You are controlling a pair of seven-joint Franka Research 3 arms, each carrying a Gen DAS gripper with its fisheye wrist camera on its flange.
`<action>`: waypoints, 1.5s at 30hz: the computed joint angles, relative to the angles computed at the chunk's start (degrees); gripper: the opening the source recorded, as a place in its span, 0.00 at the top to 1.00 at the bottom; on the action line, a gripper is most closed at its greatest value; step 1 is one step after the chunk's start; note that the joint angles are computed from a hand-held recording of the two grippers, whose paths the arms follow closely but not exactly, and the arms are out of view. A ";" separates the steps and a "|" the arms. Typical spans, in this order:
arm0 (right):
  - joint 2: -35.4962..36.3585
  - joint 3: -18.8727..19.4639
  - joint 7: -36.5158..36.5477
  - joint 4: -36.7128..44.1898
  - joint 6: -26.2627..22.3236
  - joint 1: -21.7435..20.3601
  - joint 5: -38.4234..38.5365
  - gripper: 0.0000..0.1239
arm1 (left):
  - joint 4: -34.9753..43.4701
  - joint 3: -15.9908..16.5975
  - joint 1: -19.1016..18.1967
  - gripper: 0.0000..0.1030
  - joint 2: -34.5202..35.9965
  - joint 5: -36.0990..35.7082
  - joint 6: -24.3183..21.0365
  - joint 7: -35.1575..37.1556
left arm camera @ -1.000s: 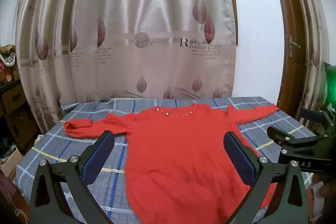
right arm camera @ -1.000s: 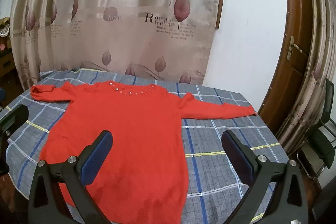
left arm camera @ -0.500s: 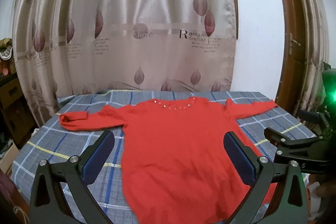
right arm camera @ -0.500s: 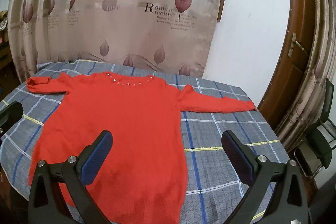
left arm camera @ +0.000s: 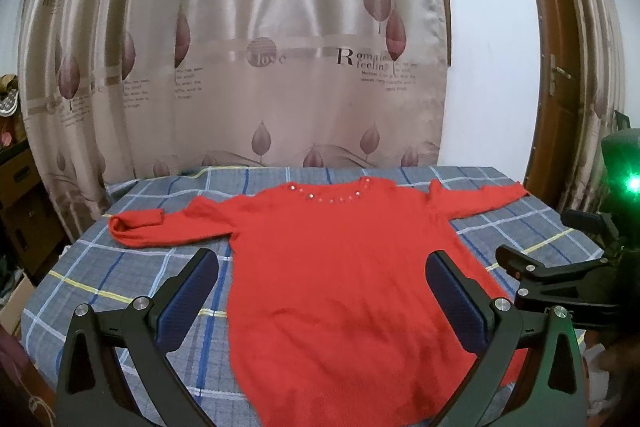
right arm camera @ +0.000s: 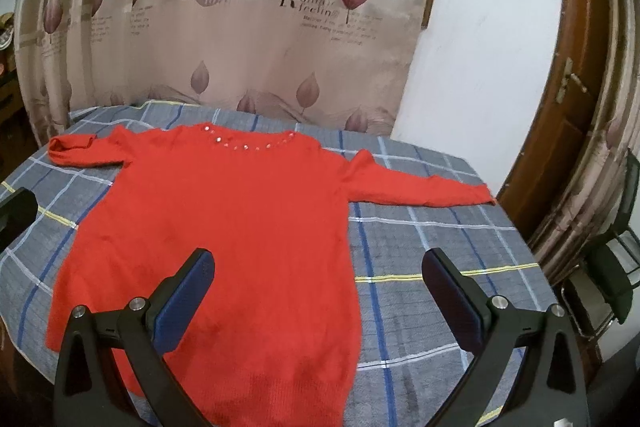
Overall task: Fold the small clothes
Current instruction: 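Grasp the red sweater's sleeve cuff with the right gripper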
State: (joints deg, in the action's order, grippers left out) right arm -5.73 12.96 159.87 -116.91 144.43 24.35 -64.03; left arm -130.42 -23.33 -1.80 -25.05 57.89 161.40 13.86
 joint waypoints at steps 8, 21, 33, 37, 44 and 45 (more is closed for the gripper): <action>7.08 24.43 -40.19 -3.05 27.30 -35.85 47.80 0.33 | 4.72 2.99 1.34 0.00 8.45 2.69 2.35 0.62; 27.02 -9.61 -77.18 23.66 13.70 -23.73 113.98 0.59 | 13.18 14.00 0.05 0.00 27.66 -3.13 12.99 -6.88; 48.59 -10.79 -57.39 53.05 5.53 -29.87 100.54 0.59 | 14.90 16.38 -3.70 0.00 29.78 -10.47 9.45 -0.15; 51.55 -9.11 -55.69 56.63 6.28 -31.13 99.05 0.60 | 15.40 16.06 -4.66 0.00 30.06 -13.96 7.30 5.25; 56.37 -12.34 -47.51 64.18 3.96 -29.34 92.06 0.97 | 16.31 16.37 -5.83 0.00 30.46 -14.76 5.15 7.17; 57.00 -12.35 -47.17 65.28 2.29 -29.57 91.65 0.97 | 16.33 16.44 -5.89 0.00 30.48 -14.77 5.07 6.96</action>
State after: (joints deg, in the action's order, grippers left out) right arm 51.27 0.61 112.70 -51.63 146.72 -5.22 27.61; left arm -114.09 -6.89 -7.70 5.43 43.12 166.47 20.82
